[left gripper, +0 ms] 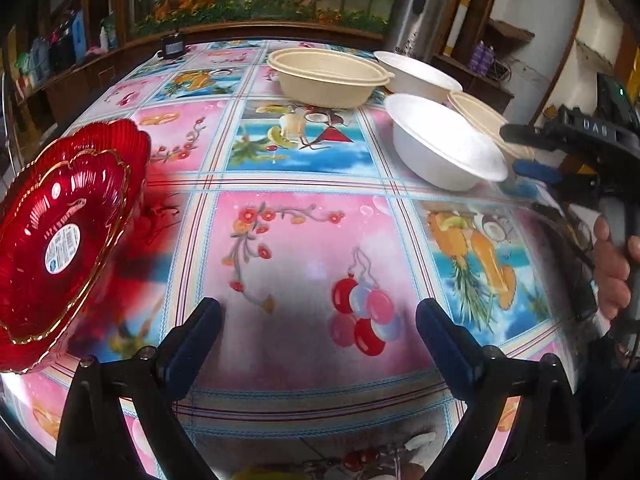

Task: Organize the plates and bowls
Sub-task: 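Grasp the white foam plate rim with the right tool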

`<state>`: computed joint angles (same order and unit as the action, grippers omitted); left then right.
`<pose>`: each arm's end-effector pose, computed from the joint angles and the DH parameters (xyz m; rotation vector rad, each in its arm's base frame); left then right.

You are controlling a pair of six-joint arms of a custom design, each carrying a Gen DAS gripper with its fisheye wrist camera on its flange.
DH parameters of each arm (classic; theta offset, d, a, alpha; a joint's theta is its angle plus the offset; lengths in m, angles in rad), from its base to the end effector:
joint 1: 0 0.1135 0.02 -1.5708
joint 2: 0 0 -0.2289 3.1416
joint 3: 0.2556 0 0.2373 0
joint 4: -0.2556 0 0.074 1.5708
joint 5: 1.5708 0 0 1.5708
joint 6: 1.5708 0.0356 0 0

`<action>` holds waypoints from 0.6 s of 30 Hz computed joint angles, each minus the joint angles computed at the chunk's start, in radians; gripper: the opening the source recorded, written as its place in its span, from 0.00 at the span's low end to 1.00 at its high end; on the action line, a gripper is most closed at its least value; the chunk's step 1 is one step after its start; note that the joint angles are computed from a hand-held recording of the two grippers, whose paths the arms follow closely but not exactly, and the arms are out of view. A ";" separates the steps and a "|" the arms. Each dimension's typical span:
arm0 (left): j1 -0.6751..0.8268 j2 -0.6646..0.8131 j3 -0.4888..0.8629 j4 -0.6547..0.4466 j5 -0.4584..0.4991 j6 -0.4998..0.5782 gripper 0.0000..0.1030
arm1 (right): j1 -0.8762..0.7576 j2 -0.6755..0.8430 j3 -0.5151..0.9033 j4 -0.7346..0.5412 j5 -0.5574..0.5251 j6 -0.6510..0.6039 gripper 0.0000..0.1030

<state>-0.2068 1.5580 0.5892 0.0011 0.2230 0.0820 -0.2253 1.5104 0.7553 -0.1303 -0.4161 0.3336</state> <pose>0.2511 -0.0607 0.0976 0.4520 2.4951 -0.3323 0.2780 -0.0490 0.1458 0.4933 2.3811 0.5579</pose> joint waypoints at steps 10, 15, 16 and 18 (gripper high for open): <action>0.002 -0.003 -0.003 0.000 0.010 0.009 0.95 | 0.016 0.067 0.022 0.014 0.020 -0.005 0.59; 0.011 -0.003 -0.004 0.003 0.026 0.011 0.95 | 0.057 0.093 0.025 0.027 -0.011 -0.045 0.23; 0.013 -0.004 -0.006 0.004 0.029 0.010 0.95 | 0.067 0.092 0.024 0.027 -0.009 -0.057 0.23; 0.017 -0.007 -0.010 0.008 0.032 0.006 0.95 | 0.098 0.086 0.018 0.035 -0.021 -0.082 0.23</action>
<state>-0.1901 1.5513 0.5797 0.0088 0.2549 0.0882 -0.1270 1.5963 0.7731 -0.0954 -0.4367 0.2520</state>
